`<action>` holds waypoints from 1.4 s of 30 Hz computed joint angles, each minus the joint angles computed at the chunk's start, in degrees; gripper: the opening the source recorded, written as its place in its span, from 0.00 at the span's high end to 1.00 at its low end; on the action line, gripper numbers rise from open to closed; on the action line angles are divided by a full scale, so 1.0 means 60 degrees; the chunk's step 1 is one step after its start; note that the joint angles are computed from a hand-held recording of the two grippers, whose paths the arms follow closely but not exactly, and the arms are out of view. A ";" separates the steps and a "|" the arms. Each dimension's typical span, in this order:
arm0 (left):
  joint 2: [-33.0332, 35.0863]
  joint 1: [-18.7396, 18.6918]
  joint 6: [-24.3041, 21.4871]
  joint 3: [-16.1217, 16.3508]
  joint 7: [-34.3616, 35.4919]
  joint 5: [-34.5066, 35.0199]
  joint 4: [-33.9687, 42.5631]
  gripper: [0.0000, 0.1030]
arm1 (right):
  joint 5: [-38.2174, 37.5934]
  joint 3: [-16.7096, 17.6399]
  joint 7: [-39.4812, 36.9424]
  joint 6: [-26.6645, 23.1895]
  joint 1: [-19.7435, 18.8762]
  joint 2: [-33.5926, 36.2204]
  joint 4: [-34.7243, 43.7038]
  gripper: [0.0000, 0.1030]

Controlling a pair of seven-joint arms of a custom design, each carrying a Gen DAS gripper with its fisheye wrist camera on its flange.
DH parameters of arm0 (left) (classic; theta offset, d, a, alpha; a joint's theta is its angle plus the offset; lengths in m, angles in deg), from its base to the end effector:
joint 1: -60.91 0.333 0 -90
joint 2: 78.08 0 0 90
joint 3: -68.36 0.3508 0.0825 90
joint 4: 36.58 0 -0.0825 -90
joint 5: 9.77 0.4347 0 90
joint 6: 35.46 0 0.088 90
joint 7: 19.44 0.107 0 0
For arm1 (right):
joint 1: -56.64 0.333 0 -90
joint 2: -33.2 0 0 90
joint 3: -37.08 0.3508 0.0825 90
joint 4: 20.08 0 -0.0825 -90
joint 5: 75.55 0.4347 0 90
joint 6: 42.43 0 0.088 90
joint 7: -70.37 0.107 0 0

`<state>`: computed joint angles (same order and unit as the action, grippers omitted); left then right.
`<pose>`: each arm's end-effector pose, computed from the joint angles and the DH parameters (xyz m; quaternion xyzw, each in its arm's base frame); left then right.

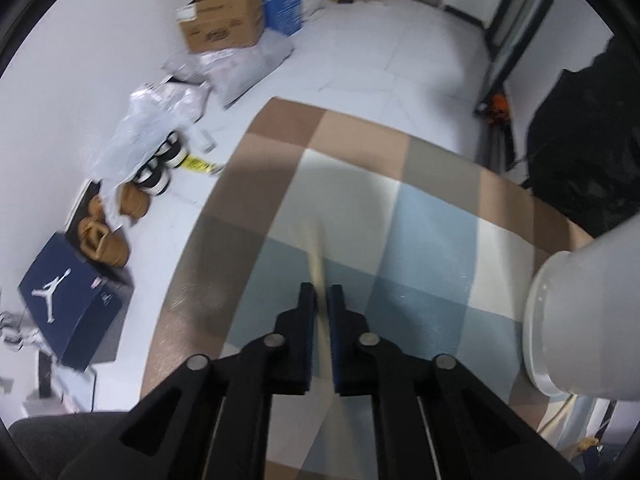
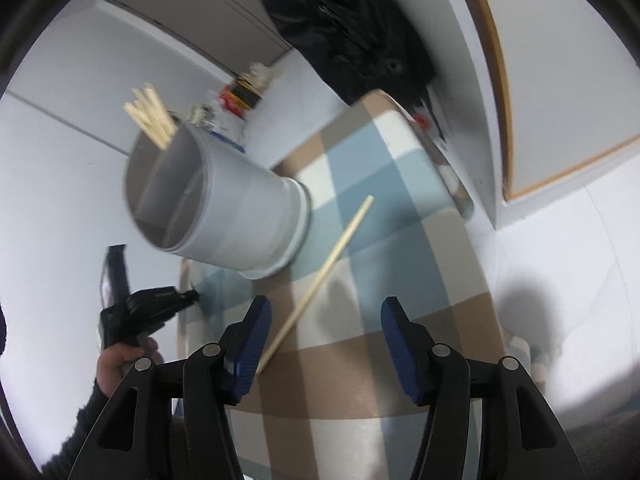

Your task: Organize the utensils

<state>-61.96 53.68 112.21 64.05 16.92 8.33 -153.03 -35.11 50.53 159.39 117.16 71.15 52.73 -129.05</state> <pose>0.6508 -0.1363 0.3334 -0.8479 0.5056 -0.1086 0.1170 0.6466 0.2954 0.3791 -0.6191 0.7070 0.0740 0.3338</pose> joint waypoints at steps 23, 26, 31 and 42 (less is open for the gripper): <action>-0.0835 0.0554 0.2962 -0.0402 0.2418 -0.2071 -0.1779 0.99 | -0.8368 -0.2737 0.6939 -0.2161 0.3037 0.2249 0.3155 0.72; -0.0858 0.0657 0.3090 -0.0485 0.2769 -0.2509 -0.1866 0.99 | -0.9780 -0.3114 0.7826 -0.2843 0.3579 0.2373 0.3404 0.78; -0.0903 0.0797 0.3224 -0.0599 0.3231 -0.3250 -0.2001 0.99 | -1.1001 -0.2914 0.8253 -0.2586 0.3599 0.1945 0.2680 0.85; -0.1258 0.0781 0.3836 -0.0780 0.4036 -0.3963 -0.2434 0.99 | -0.9104 -0.1405 0.6032 -0.0719 0.2224 0.0967 0.0918 0.95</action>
<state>-69.51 58.37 135.22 59.37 41.14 -15.45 -167.63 -89.73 42.10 195.58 112.85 84.49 58.54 -123.54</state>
